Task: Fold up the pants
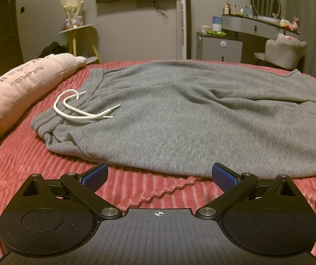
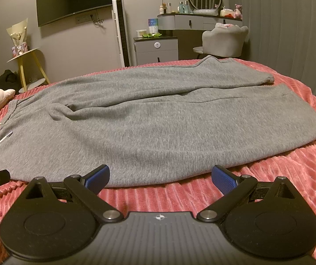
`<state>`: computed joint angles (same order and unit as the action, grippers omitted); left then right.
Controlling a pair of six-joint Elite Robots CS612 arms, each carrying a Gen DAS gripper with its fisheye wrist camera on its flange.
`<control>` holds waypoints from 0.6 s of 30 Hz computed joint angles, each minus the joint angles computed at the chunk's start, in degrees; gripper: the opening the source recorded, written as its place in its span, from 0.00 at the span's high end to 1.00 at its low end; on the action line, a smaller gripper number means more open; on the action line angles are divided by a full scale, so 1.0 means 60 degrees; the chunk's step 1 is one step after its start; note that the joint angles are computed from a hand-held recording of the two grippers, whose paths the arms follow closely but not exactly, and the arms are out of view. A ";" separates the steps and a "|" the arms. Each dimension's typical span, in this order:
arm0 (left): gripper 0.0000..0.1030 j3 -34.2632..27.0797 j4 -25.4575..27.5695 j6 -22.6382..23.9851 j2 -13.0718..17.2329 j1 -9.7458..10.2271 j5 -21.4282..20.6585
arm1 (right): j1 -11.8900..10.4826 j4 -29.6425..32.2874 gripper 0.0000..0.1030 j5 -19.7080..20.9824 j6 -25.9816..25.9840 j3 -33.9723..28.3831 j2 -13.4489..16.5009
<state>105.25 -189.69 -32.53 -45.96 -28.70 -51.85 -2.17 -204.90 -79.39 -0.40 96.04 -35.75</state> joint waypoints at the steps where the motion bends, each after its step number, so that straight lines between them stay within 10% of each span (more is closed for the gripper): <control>1: 0.00 0.0000 0.0005 -0.0007 -0.0002 0.0001 -0.0003 | -0.0005 0.0007 0.04 0.0001 -0.0002 -0.0003 0.0001; 18: 0.00 -0.0020 0.0138 -0.0041 -0.0013 0.0013 -0.0042 | -0.0002 0.0060 0.04 -0.0016 0.0030 0.0001 -0.0006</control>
